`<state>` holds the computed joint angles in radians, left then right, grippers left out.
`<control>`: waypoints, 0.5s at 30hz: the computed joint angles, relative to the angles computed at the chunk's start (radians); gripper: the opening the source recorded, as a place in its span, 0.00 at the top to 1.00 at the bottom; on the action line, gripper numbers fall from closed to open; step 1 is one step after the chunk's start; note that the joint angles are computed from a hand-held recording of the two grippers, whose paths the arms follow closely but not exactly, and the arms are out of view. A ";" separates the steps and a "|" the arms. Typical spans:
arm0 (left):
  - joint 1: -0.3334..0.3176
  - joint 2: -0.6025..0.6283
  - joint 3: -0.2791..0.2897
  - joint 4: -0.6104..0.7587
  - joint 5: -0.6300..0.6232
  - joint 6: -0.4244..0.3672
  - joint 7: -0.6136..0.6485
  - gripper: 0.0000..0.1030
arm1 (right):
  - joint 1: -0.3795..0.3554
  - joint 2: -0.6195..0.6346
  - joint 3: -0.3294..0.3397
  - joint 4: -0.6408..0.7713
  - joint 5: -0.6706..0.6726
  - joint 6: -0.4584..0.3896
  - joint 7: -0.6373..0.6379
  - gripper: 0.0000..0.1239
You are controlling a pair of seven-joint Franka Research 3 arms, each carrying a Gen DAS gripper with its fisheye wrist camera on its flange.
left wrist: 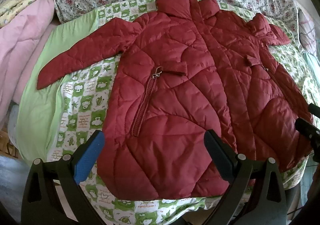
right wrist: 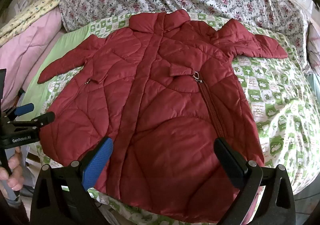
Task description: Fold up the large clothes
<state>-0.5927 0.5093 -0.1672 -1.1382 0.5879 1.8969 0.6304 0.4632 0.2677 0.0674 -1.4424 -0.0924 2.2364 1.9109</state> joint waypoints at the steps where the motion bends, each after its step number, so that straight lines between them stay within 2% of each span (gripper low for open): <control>1: 0.001 0.000 0.000 0.000 -0.001 0.002 0.000 0.03 | -0.001 0.002 0.000 0.002 0.002 -0.001 0.000 0.18; 9: 0.014 0.021 -0.001 0.015 -0.029 0.015 0.007 0.03 | -0.013 0.012 -0.004 0.008 0.027 0.017 -0.009 0.18; 15: 0.035 0.019 -0.003 0.001 -0.061 0.061 0.007 0.03 | -0.031 0.018 -0.012 0.008 0.049 0.043 -0.005 0.18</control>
